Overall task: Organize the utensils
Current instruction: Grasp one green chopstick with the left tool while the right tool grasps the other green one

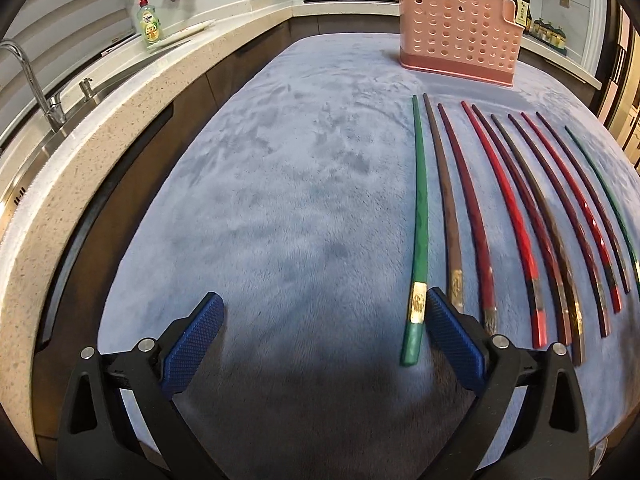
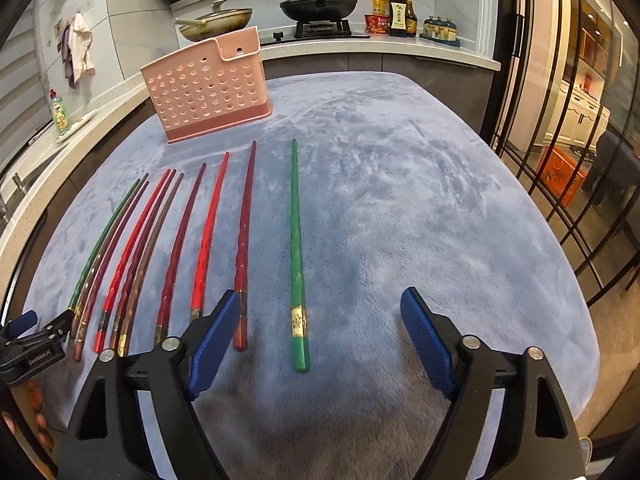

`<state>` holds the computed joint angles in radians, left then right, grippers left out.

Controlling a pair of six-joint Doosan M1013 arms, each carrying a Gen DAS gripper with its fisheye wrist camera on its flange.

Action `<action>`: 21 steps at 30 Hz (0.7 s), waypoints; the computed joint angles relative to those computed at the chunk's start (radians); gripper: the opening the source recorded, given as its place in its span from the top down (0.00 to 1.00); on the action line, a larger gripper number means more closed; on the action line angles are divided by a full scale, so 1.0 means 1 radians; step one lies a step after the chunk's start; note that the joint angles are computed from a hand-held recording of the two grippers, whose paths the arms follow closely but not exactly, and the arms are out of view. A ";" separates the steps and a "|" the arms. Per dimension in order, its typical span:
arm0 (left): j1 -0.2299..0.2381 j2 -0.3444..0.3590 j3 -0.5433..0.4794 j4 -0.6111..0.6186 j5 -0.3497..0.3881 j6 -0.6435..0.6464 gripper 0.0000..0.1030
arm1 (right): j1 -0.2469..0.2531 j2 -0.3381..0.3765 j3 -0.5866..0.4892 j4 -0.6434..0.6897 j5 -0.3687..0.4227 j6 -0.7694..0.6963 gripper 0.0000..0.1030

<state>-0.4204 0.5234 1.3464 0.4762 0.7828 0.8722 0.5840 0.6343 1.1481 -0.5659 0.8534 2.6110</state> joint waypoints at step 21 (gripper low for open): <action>0.022 -0.025 0.021 -0.197 -0.092 0.147 0.86 | -0.007 0.005 0.010 0.065 -0.025 -0.076 0.92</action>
